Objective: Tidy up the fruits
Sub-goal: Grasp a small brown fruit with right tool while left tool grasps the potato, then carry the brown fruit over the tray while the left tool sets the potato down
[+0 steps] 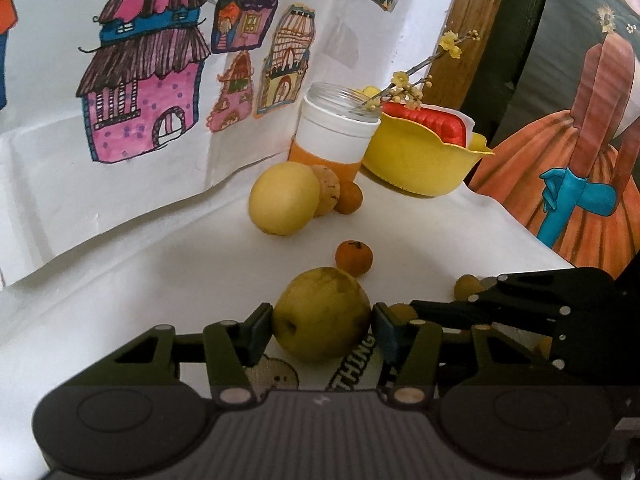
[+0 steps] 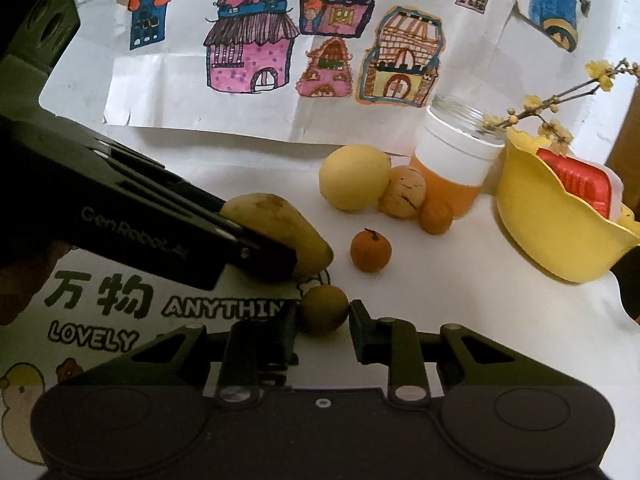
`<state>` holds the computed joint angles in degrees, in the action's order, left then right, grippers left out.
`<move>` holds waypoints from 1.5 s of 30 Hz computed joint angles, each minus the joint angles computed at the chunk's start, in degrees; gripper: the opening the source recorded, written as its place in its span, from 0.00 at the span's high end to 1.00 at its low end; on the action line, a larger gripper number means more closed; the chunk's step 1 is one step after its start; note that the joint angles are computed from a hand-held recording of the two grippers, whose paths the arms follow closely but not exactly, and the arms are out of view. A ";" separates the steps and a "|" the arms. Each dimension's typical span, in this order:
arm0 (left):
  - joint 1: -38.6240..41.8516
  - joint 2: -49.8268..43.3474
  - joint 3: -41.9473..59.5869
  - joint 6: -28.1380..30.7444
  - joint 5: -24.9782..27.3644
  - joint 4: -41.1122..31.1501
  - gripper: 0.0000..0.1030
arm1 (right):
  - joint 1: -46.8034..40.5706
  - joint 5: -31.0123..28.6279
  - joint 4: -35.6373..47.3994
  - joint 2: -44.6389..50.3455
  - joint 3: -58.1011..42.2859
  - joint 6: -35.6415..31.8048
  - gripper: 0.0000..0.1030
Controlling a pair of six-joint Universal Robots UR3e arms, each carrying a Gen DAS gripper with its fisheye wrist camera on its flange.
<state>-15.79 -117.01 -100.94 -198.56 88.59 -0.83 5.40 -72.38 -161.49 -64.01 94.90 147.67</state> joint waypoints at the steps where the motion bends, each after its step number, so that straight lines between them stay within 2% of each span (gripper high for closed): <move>1: -0.20 0.48 -0.56 -0.18 0.19 0.06 0.44 | -0.25 0.14 -0.20 -0.78 0.86 0.13 0.71; 7: -1.55 2.99 -3.53 -1.20 0.49 0.69 0.45 | -2.24 1.44 -1.33 -6.77 7.10 0.20 0.71; 21: -9.21 5.29 -4.19 -4.13 6.59 -1.35 0.48 | -9.46 4.78 0.00 -23.80 22.15 -1.98 0.71; 35: -16.59 5.81 -0.52 -6.13 10.97 -5.01 0.49 | -21.28 9.59 9.53 -43.88 35.33 -7.95 0.71; 45: -21.51 3.94 2.94 -5.57 15.47 -6.48 0.51 | -26.81 10.99 15.38 -50.75 40.46 -11.17 0.71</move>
<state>-37.30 -113.07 -97.99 -204.13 104.06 -7.31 -21.40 -61.39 -146.11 -114.76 135.35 136.50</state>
